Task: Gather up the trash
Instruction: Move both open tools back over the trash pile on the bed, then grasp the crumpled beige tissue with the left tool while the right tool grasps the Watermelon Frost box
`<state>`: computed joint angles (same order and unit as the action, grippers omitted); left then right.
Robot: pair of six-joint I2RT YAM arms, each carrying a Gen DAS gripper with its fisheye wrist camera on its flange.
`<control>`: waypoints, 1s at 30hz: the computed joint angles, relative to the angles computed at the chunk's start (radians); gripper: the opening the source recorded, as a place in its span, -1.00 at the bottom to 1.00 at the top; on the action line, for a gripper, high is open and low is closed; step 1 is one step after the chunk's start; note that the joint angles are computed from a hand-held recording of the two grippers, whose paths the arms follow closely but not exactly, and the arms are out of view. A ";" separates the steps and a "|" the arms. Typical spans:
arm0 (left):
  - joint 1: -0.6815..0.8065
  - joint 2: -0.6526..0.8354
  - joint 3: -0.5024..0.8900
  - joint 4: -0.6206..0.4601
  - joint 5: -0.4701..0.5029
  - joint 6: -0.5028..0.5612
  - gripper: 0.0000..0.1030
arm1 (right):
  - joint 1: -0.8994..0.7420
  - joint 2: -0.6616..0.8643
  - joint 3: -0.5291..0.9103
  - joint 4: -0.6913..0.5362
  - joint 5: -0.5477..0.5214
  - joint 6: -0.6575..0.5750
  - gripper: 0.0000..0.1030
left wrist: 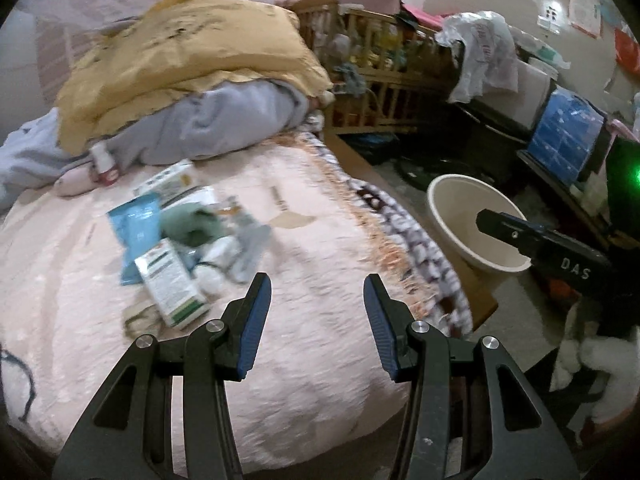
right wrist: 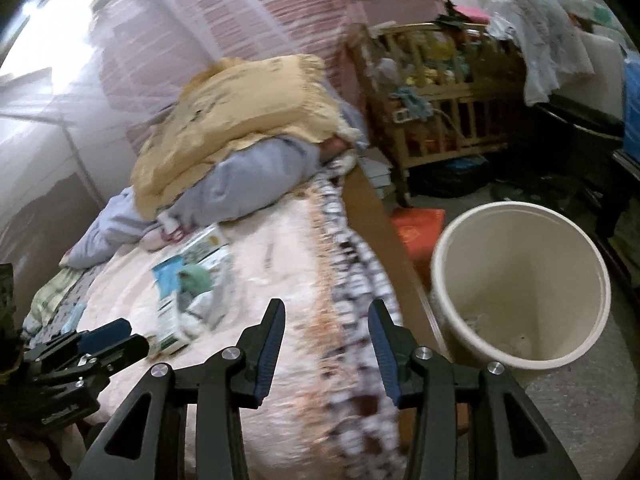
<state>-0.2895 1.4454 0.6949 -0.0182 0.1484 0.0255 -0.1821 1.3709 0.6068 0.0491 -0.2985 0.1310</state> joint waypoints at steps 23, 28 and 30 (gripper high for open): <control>0.597 -0.072 0.113 -0.208 0.148 0.230 0.05 | 0.430 0.184 0.217 -0.051 0.084 -0.002 0.30; 0.609 0.080 0.139 -0.150 0.199 0.228 0.05 | 0.468 0.323 0.309 -0.060 0.069 -0.034 0.30; 0.606 0.155 0.151 -0.123 0.215 0.233 0.05 | 0.475 0.379 0.349 -0.060 0.043 -0.040 0.30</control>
